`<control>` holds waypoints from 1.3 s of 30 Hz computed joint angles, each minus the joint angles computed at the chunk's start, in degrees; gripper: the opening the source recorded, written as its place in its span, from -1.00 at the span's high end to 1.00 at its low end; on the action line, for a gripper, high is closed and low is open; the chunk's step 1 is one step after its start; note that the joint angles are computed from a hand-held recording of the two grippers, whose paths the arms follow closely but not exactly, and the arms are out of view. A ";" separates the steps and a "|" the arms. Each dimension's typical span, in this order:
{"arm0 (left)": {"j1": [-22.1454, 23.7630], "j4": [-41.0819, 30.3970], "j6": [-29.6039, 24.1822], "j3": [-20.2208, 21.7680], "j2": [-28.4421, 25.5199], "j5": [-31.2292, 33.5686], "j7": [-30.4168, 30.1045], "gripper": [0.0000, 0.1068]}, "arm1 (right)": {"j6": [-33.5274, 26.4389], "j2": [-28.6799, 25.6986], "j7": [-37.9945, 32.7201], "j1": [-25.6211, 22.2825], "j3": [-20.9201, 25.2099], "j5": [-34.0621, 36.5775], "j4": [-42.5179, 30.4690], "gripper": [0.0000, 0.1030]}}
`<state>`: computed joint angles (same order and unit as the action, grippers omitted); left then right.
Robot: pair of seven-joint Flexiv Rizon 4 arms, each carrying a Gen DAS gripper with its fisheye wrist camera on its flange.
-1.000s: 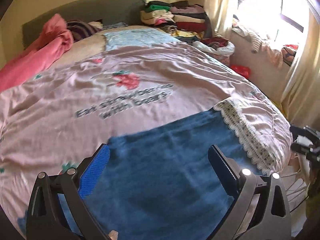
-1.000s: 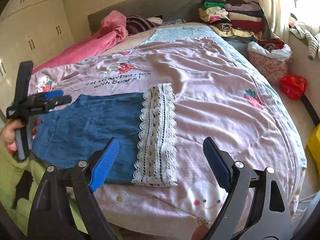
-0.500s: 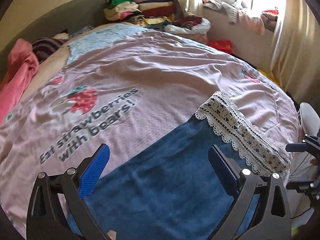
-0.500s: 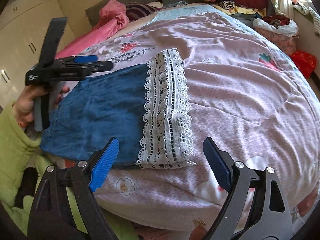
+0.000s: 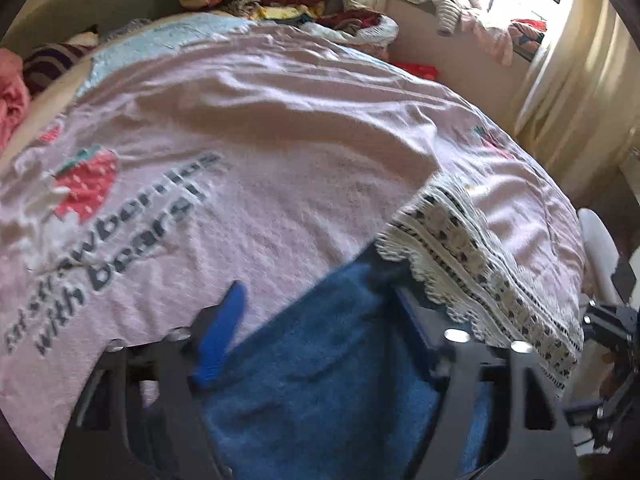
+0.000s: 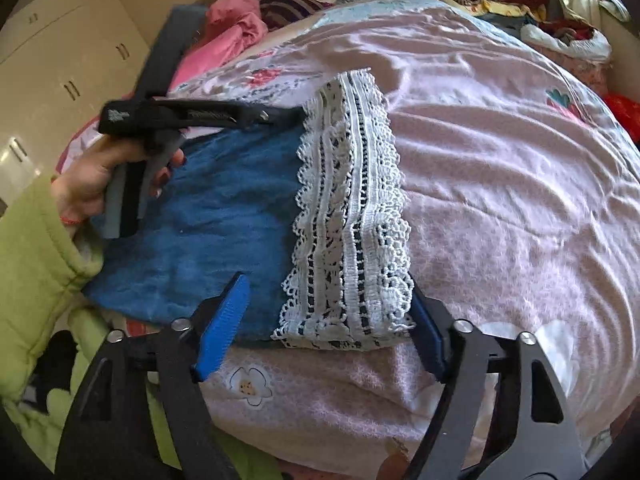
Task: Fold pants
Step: 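Grasp the lace-trimmed edge with the left gripper while the right gripper grasps lace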
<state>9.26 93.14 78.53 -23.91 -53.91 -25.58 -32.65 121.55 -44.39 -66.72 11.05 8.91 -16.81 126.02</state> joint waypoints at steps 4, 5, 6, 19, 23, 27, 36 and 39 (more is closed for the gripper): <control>0.69 -0.01 -0.27 -1.22 -0.75 -0.20 0.90 -0.13 | -0.22 -1.37 0.76 -2.62 1.59 -2.79 -1.60 0.09; 0.85 -0.14 -0.47 -1.48 -0.93 -0.42 0.90 -0.13 | 0.11 -2.00 0.68 -3.44 2.11 -4.00 -2.08 0.16; 0.93 -0.17 -0.61 -1.61 -0.99 -0.56 0.95 -0.08 | -0.06 -2.36 0.84 -3.57 2.08 -4.38 -2.53 0.18; 3.10 2.84 -0.35 -4.99 0.12 -3.03 6.03 0.78 | 1.84 -3.49 4.09 -8.55 5.70 -14.68 -4.34 0.67; 8.80 5.44 0.08 -11.43 -0.20 -5.97 7.65 0.83 | 4.04 -1.13 2.53 -5.37 4.58 -15.02 -3.77 0.67; 18.23 10.84 4.18 -22.02 -1.21 -8.12 10.56 0.84 | 4.42 1.26 -0.18 -1.08 3.29 -14.48 -3.73 0.67; 33.43 21.76 15.54 -32.04 -3.80 -3.23 6.55 0.82 | -1.83 2.44 -8.48 11.35 0.05 -9.75 -7.16 0.67; 37.54 24.68 18.96 -32.60 -4.23 -1.80 3.25 0.75 | -4.75 1.70 -11.45 15.83 -0.93 -7.12 -8.86 0.67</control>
<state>46.80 117.82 97.49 -56.51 -58.14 -27.38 -29.40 116.80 -42.68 -78.17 26.88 7.98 -23.92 117.16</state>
